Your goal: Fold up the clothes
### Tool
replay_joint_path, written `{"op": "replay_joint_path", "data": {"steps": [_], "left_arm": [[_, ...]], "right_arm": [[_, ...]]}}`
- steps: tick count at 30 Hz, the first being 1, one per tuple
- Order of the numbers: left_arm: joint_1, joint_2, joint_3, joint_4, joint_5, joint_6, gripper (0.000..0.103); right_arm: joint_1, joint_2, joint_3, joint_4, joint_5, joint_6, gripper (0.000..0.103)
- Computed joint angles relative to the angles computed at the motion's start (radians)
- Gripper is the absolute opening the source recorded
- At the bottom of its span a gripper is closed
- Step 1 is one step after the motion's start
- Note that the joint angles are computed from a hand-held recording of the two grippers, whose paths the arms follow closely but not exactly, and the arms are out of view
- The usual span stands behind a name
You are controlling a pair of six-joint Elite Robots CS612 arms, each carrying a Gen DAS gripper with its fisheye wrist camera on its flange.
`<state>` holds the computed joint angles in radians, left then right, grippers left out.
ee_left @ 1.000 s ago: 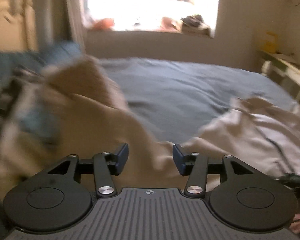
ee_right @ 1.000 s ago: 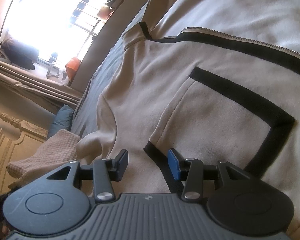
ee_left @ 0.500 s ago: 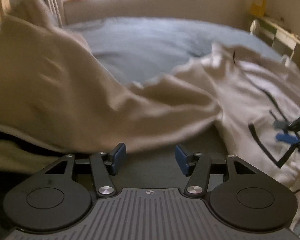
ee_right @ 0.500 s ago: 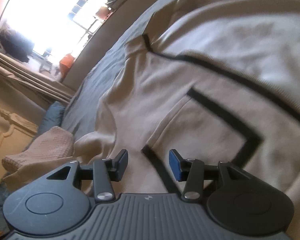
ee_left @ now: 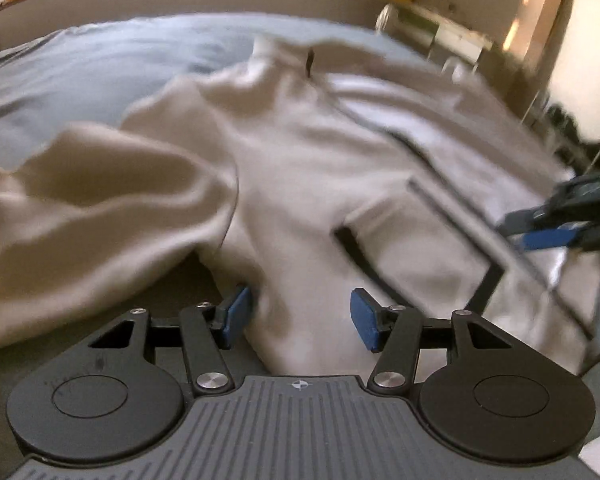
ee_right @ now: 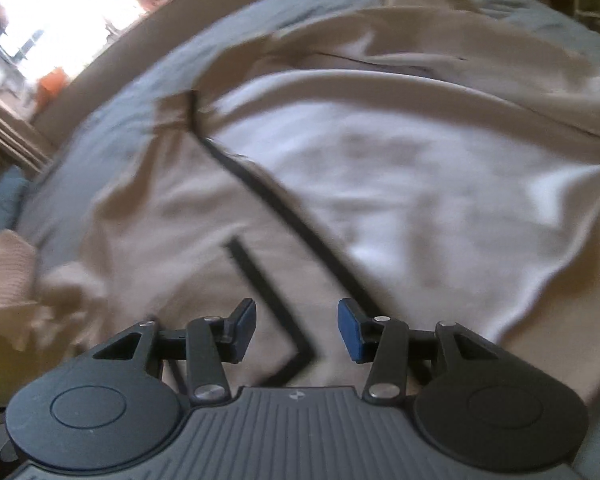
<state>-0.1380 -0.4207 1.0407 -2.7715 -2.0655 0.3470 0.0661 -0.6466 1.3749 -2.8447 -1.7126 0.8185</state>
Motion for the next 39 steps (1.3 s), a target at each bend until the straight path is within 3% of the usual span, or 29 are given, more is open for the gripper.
{"op": "replay_joint_path", "data": {"steps": [3, 4, 7, 10, 13, 19, 23, 31, 35, 39], "left_arm": [[-0.004, -0.002, 0.03, -0.067, 0.007, 0.034, 0.059], [-0.004, -0.003, 0.031, -0.066, 0.008, 0.038, 0.059], [-0.003, -0.004, 0.028, -0.055, 0.006, 0.038, 0.061], [-0.005, -0.004, 0.022, -0.042, 0.014, 0.032, 0.062], [-0.011, -0.01, 0.031, -0.044, 0.037, 0.039, 0.063], [-0.021, -0.02, 0.039, -0.032, 0.08, 0.04, 0.063], [-0.025, -0.026, 0.042, -0.021, 0.098, 0.037, 0.063], [-0.027, -0.028, 0.035, 0.011, 0.107, 0.041, 0.065], [-0.025, -0.026, 0.02, 0.045, 0.097, 0.048, 0.066], [-0.016, -0.018, -0.008, 0.102, 0.061, 0.051, 0.066]], "right_arm": [[-0.007, -0.018, 0.016, 0.13, -0.048, -0.002, 0.048], [-0.012, -0.03, 0.038, 0.129, -0.044, 0.04, 0.047], [-0.021, -0.069, 0.113, 0.048, -0.029, 0.133, 0.048], [-0.016, -0.099, 0.155, -0.01, -0.006, 0.137, 0.048], [-0.017, -0.111, 0.168, -0.026, 0.076, 0.1, 0.048], [-0.001, -0.093, 0.128, 0.057, 0.134, -0.083, 0.048], [0.004, -0.067, 0.096, 0.162, 0.144, -0.138, 0.048], [0.008, -0.059, 0.078, 0.187, 0.149, -0.174, 0.059], [0.015, -0.056, 0.041, 0.263, 0.125, -0.193, 0.058], [0.021, -0.058, 0.019, 0.229, 0.101, -0.198, 0.058]]}}
